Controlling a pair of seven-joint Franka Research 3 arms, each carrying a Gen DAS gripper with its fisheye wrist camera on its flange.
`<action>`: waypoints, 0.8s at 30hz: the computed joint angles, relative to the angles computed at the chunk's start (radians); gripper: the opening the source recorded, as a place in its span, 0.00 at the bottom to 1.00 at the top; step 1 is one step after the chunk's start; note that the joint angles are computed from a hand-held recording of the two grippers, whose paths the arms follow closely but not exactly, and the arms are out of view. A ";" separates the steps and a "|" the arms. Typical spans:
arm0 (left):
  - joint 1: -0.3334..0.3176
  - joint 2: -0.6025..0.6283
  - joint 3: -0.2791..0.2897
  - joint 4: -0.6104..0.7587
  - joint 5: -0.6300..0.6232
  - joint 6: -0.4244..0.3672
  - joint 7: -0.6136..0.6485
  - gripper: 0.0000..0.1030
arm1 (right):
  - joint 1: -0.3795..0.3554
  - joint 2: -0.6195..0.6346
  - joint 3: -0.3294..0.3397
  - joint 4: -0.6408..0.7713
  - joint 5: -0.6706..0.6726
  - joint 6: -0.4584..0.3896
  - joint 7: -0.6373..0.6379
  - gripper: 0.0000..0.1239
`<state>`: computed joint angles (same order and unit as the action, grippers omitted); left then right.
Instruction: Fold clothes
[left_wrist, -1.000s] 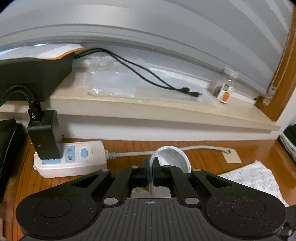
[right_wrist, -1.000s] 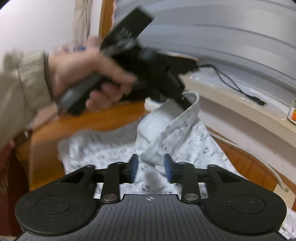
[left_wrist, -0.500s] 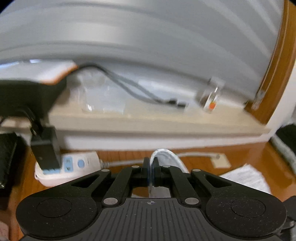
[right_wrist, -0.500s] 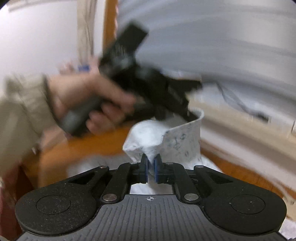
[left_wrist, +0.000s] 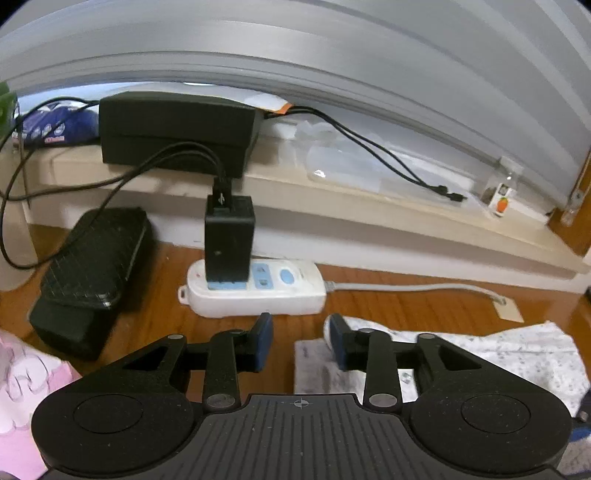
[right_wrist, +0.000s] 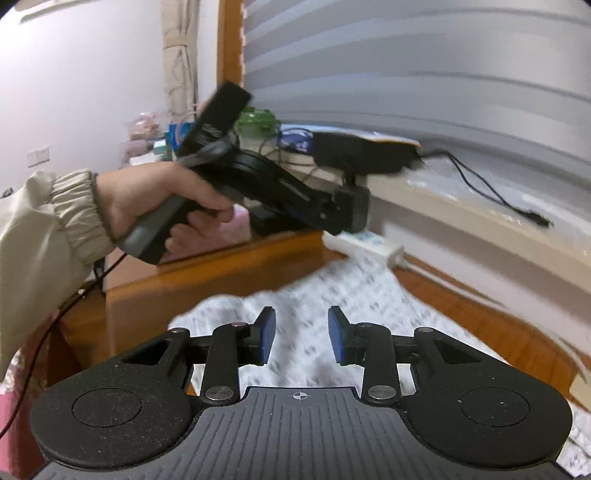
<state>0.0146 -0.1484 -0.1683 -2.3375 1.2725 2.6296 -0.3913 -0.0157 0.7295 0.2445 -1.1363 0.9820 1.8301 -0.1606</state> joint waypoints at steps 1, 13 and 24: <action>-0.003 0.000 -0.005 0.001 0.006 -0.012 -0.003 0.49 | 0.001 0.007 -0.003 0.008 -0.011 -0.010 -0.001 0.27; -0.047 0.061 -0.016 0.092 0.049 0.014 0.025 0.54 | 0.067 0.000 0.006 -0.090 -0.042 0.093 -0.072 0.03; -0.121 0.275 0.014 0.338 0.116 0.026 0.040 0.73 | -0.013 0.079 -0.007 0.090 -0.013 -0.066 0.010 0.37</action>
<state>-0.1059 0.1268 -0.1540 -1.9995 1.3882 2.6552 -0.3511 -0.0290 0.8084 0.2377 -1.0462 0.9686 1.7641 -0.1510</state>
